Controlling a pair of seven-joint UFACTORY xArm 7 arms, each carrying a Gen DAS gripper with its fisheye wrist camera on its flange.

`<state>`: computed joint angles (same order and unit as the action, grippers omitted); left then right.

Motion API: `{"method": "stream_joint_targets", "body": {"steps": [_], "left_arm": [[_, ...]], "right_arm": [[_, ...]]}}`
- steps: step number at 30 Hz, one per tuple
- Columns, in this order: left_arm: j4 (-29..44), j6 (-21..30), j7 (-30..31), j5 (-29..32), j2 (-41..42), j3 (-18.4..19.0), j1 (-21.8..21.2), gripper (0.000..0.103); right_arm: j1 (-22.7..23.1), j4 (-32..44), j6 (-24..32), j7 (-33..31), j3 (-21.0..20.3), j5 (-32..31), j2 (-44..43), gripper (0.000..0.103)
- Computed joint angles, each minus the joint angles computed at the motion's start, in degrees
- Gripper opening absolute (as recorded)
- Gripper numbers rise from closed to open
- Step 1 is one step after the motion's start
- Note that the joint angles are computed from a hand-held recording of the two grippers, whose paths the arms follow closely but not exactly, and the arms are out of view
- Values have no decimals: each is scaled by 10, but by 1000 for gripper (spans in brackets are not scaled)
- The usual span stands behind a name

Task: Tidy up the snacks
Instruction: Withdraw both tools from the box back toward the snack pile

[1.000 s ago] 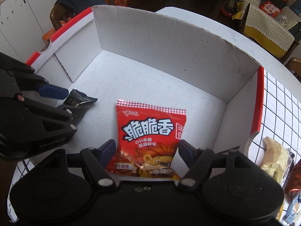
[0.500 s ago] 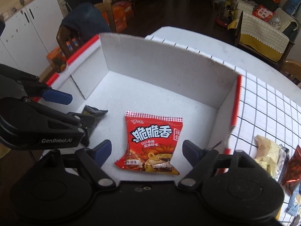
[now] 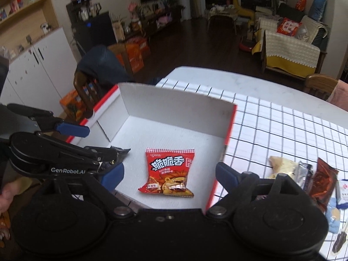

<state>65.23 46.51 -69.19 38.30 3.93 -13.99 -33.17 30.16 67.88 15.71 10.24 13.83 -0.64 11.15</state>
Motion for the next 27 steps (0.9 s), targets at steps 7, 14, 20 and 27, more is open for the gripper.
{"method": "stream_joint_targets", "body": {"steps": [7, 14, 20, 27], "left_arm": [[29, 9, -42, 45, 10, -11, -26, 71], [72, 18, -78, 93, 45, -13, -65, 80], [125, -4, -82, 112, 97, 3, -102, 84], [213, -26, -63, 106, 182, 33, -152, 84]], "right_arm": [[-23, -99, -49, -32, 7, 60, -89, 95], [-28, -188, -88, -43, -12, 96, -159, 101], [-4, -260, -109, -113, -61, 173, -214, 103], [12, -333, -121, -170, -125, 224, -269, 103]]}}
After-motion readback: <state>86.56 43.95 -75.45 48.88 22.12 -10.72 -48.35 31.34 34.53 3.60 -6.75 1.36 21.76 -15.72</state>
